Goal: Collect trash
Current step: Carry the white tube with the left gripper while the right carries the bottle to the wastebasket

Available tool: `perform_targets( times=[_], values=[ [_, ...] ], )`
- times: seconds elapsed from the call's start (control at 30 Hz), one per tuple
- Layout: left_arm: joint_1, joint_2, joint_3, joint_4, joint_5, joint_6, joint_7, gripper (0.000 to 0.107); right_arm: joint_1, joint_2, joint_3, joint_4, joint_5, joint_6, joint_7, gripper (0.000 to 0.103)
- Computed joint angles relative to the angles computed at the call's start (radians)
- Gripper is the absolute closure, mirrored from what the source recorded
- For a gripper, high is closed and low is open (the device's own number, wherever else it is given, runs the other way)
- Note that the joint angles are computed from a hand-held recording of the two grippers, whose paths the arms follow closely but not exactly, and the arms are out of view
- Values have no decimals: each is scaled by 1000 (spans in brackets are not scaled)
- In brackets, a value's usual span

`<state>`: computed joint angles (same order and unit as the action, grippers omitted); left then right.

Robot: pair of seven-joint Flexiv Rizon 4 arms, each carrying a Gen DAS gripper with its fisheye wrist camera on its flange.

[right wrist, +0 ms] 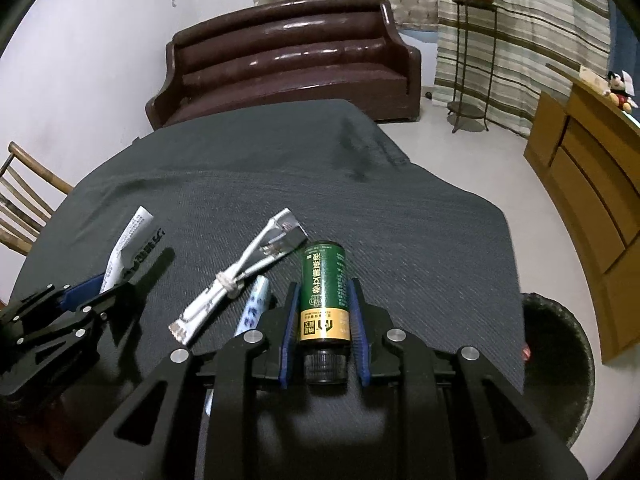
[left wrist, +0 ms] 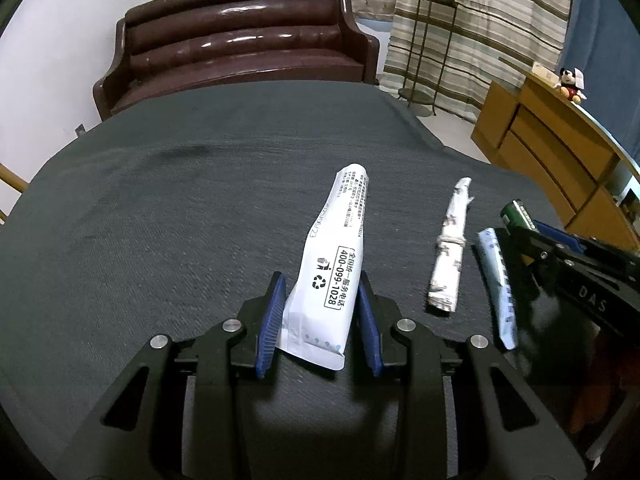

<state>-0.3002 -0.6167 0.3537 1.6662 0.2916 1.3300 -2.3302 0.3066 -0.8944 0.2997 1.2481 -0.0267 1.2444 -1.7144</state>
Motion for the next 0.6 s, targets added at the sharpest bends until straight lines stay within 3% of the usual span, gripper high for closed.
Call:
perform_targets(
  times=[0.6],
  values=[
    [-102,-32,-2,-97,52,-37,-84,73,-94,94,-17,188,-3,141,63,78]
  ],
)
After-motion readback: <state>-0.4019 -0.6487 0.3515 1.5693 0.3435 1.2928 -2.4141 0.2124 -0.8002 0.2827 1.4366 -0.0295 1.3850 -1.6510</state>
